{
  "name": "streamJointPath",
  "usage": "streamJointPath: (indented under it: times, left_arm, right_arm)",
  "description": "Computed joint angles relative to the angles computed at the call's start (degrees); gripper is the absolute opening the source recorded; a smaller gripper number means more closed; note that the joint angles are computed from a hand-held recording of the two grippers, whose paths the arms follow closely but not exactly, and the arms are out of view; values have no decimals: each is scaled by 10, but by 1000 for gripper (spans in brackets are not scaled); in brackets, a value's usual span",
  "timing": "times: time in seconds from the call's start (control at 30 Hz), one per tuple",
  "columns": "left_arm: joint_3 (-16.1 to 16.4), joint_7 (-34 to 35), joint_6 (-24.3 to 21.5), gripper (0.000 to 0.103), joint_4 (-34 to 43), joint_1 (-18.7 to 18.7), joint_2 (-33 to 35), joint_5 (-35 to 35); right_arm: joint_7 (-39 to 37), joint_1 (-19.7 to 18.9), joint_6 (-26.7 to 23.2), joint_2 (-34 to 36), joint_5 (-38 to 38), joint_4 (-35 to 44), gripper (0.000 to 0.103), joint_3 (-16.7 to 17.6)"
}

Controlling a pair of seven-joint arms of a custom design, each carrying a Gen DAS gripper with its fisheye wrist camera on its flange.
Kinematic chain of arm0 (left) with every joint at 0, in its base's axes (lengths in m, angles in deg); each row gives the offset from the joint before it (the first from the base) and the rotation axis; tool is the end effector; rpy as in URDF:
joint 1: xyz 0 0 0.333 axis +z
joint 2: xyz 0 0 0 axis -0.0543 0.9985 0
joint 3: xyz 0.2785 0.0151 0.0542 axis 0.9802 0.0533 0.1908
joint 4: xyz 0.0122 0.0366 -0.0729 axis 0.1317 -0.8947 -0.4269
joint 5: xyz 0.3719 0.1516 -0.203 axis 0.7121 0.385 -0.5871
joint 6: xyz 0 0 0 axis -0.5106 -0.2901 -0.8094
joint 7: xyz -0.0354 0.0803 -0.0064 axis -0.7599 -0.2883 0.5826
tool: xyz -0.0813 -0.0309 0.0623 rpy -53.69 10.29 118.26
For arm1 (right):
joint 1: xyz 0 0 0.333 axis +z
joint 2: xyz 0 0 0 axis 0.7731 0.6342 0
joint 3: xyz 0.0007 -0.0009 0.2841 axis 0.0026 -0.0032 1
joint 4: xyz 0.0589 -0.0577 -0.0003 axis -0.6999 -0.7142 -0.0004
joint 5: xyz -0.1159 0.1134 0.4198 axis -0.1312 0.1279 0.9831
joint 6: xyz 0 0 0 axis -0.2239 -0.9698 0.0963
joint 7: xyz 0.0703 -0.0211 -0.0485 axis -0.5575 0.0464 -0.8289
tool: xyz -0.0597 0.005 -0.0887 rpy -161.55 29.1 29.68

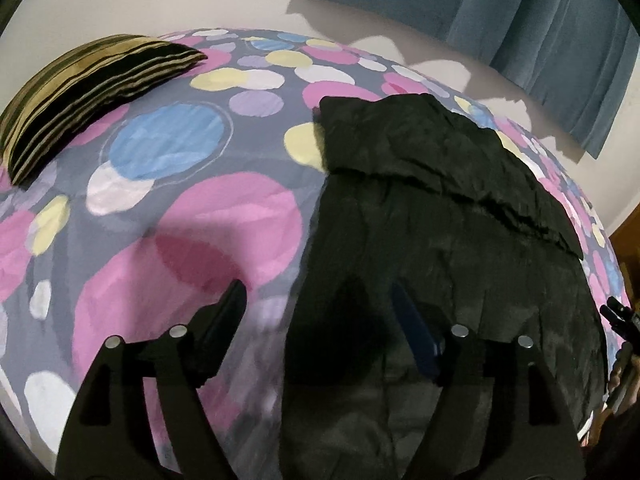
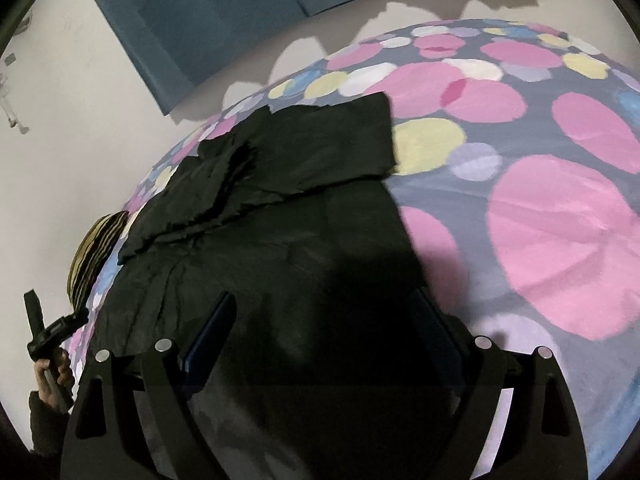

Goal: Fold large clothes
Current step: 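Grasp the jacket hem with both tools and lift it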

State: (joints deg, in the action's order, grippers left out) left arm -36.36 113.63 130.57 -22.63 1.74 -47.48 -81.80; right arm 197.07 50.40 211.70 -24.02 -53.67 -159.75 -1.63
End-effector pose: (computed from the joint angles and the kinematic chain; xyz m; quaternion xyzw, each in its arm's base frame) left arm 0.7936 -0.0516 0.4409 -0.5374 0.7733 -0.3226 0.0961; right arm 0.5019 0.0620 0.4174 -0.3682 0.8475 -0.1743 0.3403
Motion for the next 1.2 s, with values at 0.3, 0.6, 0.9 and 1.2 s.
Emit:
streamJointPath:
  times: [0.3,0.6,0.9,1.2]
  left_arm:
    - [-5,48,-39,79,-97,44,-67,-85]
    - [-1,101,-207,79,-102,80,-73,-178]
    - [6,138,-231,64,-113,72,-76,-194]
    - [8,159,-235,37,-120,64,-79,-191]
  right_arm:
    - [8,23,-62,-129,41,-99,87,-13]
    - [-53,97,-52,-187,137,-164,87,-74]
    - [-164,201,13,-198,237,-187,88,-160]
    - [-230,226,-18,-169,289,-155,51,-153]
